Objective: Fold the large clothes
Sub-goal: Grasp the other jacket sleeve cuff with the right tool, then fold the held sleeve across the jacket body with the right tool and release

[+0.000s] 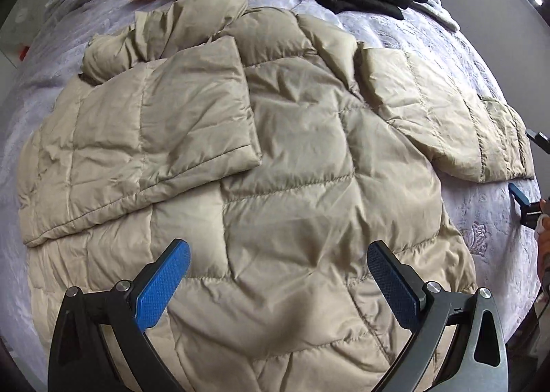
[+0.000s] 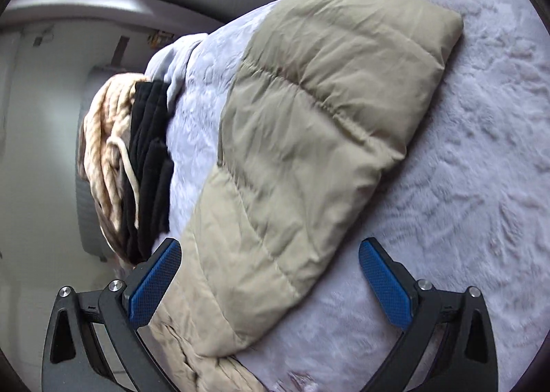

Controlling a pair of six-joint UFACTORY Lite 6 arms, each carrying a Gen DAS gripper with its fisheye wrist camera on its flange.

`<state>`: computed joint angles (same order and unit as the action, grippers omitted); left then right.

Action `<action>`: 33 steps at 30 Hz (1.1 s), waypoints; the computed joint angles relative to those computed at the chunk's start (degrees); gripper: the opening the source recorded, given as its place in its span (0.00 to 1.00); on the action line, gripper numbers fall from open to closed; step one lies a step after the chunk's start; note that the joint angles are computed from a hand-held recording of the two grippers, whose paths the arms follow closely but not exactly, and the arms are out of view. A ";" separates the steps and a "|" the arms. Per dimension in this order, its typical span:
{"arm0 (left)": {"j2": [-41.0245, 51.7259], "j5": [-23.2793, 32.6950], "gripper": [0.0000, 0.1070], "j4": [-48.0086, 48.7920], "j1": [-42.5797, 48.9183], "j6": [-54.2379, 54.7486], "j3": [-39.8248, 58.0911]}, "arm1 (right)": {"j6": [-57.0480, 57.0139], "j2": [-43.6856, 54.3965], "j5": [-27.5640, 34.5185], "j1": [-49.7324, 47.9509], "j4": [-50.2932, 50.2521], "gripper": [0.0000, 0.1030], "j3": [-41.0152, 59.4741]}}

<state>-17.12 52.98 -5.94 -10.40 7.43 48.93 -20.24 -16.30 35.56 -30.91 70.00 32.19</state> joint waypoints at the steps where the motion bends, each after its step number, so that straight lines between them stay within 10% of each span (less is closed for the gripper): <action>1: 0.91 -0.04 0.96 0.19 -0.53 -0.86 0.70 | -3.22 1.72 0.41 -0.97 4.19 1.00 0.27; 8: 5.22 0.19 0.96 -0.16 -0.83 -4.20 3.85 | -12.06 12.04 5.39 -2.62 21.05 0.97 4.18; 10: 6.36 -0.08 0.96 -0.53 -0.51 -5.03 5.01 | -11.85 14.29 6.24 -2.53 22.05 0.64 5.06; 11: 7.02 -0.41 0.96 -0.45 -0.67 -5.53 5.51 | -10.37 15.85 6.79 -2.32 20.97 0.17 5.85; 12: 6.78 -0.21 0.96 -0.33 0.06 -5.05 5.58 | -11.16 17.20 7.85 -2.17 22.28 0.08 5.87; 26: 2.03 0.51 0.96 0.09 13.81 7.56 3.01 | -12.12 19.28 -0.41 24.25 26.02 0.06 25.52; 33: 2.20 0.38 0.96 -3.91 25.08 19.21 3.17 | 7.77 33.90 -12.44 45.05 -0.64 0.06 53.90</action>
